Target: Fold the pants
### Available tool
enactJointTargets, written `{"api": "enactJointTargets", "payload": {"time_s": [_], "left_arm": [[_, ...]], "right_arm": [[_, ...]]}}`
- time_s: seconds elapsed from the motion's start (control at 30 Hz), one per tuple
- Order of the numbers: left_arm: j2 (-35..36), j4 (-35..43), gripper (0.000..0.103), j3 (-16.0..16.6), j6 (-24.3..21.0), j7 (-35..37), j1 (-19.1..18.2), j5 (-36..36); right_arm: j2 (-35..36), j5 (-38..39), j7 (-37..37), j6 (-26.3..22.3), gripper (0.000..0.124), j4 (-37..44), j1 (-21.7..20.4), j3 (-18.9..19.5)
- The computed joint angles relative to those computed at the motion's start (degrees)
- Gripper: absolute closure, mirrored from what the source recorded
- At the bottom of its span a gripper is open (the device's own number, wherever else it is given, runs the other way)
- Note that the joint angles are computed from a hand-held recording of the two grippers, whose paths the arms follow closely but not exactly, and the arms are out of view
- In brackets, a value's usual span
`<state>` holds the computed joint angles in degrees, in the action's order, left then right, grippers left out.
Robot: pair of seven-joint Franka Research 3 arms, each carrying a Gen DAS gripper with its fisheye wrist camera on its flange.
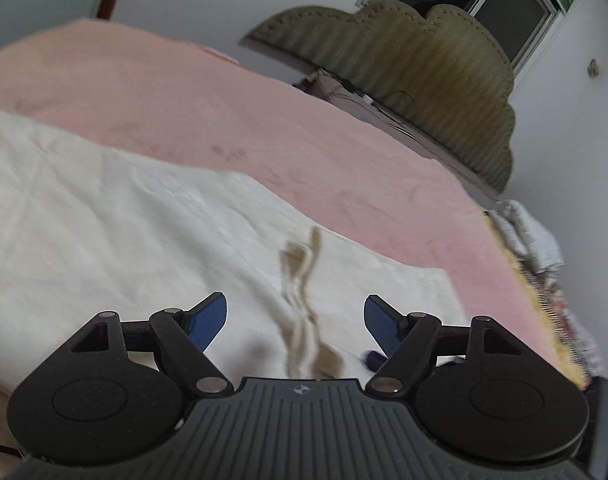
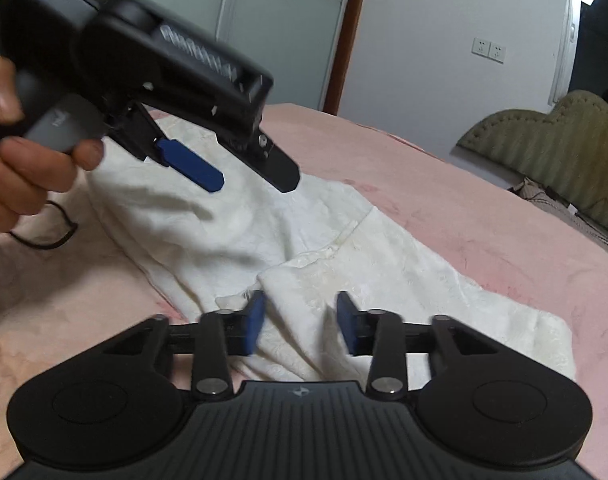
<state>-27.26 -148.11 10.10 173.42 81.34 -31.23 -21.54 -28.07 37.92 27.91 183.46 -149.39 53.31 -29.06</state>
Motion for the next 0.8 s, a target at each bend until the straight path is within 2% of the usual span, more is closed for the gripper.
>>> {"api": "enactJointTargets", "payload": {"time_s": [0.03, 0.07, 0.17, 0.23, 0.27, 0.37, 0.43, 0.47, 0.5, 0.53, 0.57, 0.6, 0.67, 0.7, 0.73, 0.8], "left_arm": [[-0.16, 0.43, 0.026, 3.13, -0.60, 1.63, -3.60, -2.32], [-0.18, 1.09, 0.026, 7.26, -1.12, 4.32, -8.41, -5.89], [0.25, 3.96, 0.026, 17.09, -3.05, 12.69, -20.07, -16.68], [1.91, 6.62, 0.026, 21.32, -5.16, 17.02, -25.03, -22.36], [3.14, 7.82, 0.026, 22.32, -6.18, 18.30, -26.26, -24.52], [8.10, 11.40, 0.030, 22.73, -9.44, 18.71, -26.54, -29.27], [10.61, 13.54, 0.038, 25.01, -12.08, 22.30, -28.41, -36.26], [11.78, 14.42, 0.052, 25.73, -13.62, 23.25, -28.67, -39.13], [12.61, 15.05, 0.071, 26.48, -14.66, 24.94, -29.03, -42.83], [13.17, 15.46, 0.078, 26.89, -15.13, 26.57, -29.08, -46.21], [13.44, 15.25, 0.084, 25.85, -14.08, 25.82, -28.06, -45.68], [13.56, 14.70, 0.088, 23.71, -11.97, 23.57, -26.40, -42.16], [13.20, 12.51, 0.090, 18.20, -6.25, 18.73, -22.18, -33.70], [12.77, 11.57, 0.090, 16.43, -4.69, 17.97, -20.54, -31.91], [12.46, 11.10, 0.090, 15.60, -4.24, 18.39, -19.70, -32.04], [12.16, 10.83, 0.090, 14.69, -4.56, 19.83, -18.52, -33.42]], "right_arm": [[0.12, 0.47, -0.13, 0.72, 0.104, 0.18, 1.55, -1.25], [-0.03, 0.58, 0.12, 1.60, 0.108, -0.03, 2.14, -1.66], [-2.88, 0.14, 1.38, 2.95, 0.112, -0.12, 7.78, -7.42], [-5.39, -0.46, 2.64, 2.30, 0.112, -0.12, 10.02, -10.42], [-6.65, -0.64, 3.21, 1.88, 0.112, -0.12, 10.70, -11.41], [-9.12, -0.64, 4.59, 1.54, 0.112, -0.39, 11.49, -12.66], [-10.22, -0.82, 5.16, 2.23, 0.112, -0.47, 12.85, -13.94], [-10.68, -1.06, 5.52, 2.81, 0.112, -0.51, 13.68, -14.64], [-11.20, -1.51, 5.93, 3.33, 0.112, -0.61, 14.46, -15.31], [-11.05, -2.05, 6.68, 2.73, 0.112, -0.50, 14.33, -15.37], [-10.68, -2.67, 6.99, 1.52, 0.112, -0.32, 13.94, -15.33], [-10.39, -3.12, 6.83, 0.07, 0.110, -0.16, 13.44, -15.14], [-11.96, -3.45, 4.39, -1.81, 0.109, -0.28, 13.65, -15.65], [-14.40, -3.00, 2.49, -2.71, 0.109, -0.13, 15.23, -17.39], [-17.07, -1.97, 1.42, -3.18, 0.109, -0.27, 16.12, -18.47], [-19.11, 1.00, 1.35, -1.10, 0.109, 0.32, 17.41, -19.74]]}}
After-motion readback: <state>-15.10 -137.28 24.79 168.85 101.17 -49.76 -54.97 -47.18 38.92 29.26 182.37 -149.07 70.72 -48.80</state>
